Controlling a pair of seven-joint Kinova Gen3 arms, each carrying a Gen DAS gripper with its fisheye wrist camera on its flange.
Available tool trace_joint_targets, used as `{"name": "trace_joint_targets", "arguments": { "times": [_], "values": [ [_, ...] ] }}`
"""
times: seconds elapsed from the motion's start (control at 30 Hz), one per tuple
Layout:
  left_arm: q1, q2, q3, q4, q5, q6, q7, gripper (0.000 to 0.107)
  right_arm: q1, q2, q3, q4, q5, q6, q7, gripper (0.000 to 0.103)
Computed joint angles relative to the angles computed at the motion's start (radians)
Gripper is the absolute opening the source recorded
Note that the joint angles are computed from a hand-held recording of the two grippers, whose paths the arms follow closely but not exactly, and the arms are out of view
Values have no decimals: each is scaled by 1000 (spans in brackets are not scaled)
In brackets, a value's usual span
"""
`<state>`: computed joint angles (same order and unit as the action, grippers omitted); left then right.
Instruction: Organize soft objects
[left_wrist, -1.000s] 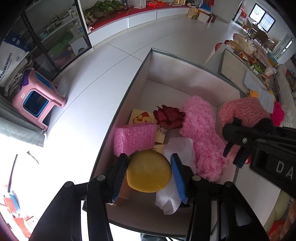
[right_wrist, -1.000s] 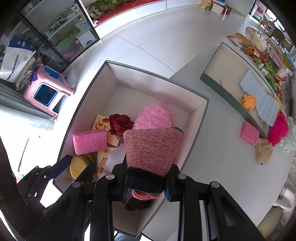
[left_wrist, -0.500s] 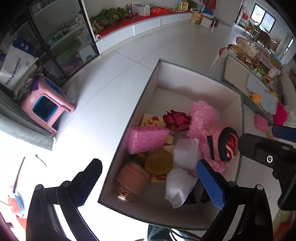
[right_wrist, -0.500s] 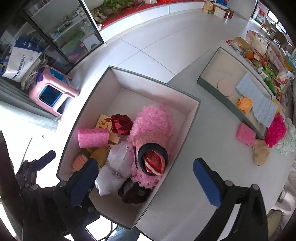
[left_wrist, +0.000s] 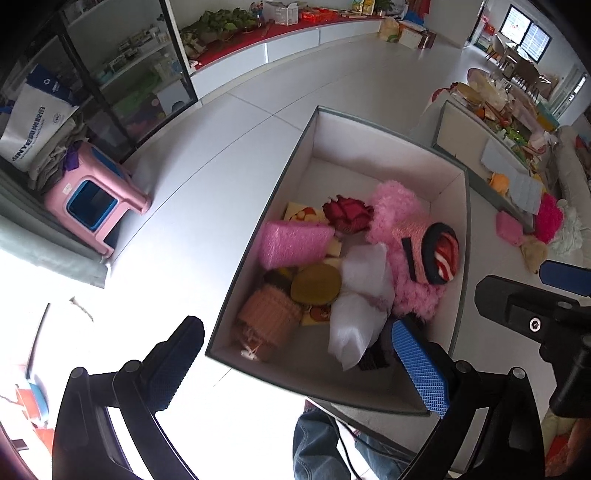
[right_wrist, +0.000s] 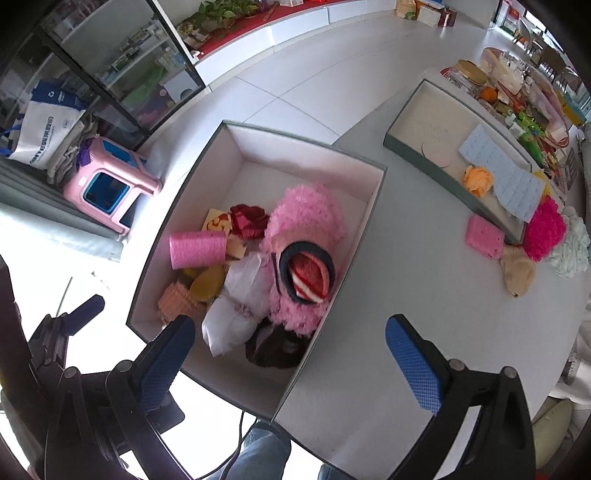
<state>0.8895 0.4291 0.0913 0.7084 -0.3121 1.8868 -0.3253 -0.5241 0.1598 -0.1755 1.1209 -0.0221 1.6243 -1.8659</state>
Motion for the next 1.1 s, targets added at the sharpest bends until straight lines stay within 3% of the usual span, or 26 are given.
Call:
{"name": "trace_joint_targets", "arguments": {
  "times": [1.1],
  "values": [
    [16, -11, 12, 22, 1, 14, 15, 102, -13, -10, -7, -2, 2, 25, -21, 103]
  ]
}}
